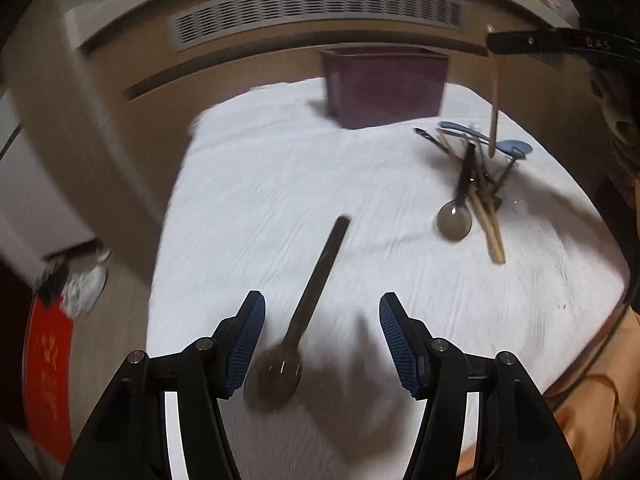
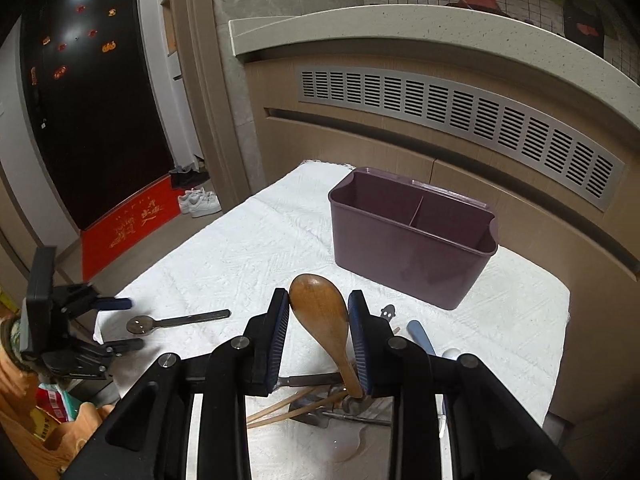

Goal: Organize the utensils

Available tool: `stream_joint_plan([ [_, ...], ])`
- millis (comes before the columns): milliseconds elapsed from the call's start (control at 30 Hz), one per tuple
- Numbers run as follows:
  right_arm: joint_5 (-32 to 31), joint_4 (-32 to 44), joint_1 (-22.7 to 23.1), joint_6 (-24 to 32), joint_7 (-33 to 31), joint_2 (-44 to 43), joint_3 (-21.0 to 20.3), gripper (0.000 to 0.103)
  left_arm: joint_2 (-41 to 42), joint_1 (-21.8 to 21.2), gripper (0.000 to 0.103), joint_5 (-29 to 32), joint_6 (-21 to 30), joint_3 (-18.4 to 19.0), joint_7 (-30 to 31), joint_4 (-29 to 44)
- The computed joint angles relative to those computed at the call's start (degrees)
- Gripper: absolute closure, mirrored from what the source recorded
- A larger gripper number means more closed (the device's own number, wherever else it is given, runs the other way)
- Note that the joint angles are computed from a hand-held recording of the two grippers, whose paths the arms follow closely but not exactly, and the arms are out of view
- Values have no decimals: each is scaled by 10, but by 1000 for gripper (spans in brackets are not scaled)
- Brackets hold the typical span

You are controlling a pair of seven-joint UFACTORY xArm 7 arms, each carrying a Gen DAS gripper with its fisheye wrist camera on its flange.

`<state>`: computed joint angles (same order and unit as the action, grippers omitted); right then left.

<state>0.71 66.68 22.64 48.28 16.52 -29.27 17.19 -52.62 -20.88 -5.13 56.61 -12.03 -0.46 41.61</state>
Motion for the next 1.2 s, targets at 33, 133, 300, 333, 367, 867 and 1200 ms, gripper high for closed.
stream_joint_plan([
  [33,0,1,-1,0,2,0,0,75,36,3,49,6,4,-2,9,23],
  [133,3,0,0,1,8,-2,1,75,132,8,81,26,46,-2,42,91],
  [300,13,-23,2,-1,15,-21,-6,75,217,4,85,-1,96,15,68,144],
  [333,15,-25,3,1,15,-23,-7,75,224,5,85,-2,100,14,67,146],
  [367,17,-27,3,5,13,-23,-9,75,229,7,85,0,102,13,66,146],
  [867,30,-58,-1,4,29,-55,-12,75,165,15,91,42,-33,-42,-79,69],
  [1200,25,-76,-22,-3,49,-93,-17,75,191,39,91,94,-218,-88,-221,158],
])
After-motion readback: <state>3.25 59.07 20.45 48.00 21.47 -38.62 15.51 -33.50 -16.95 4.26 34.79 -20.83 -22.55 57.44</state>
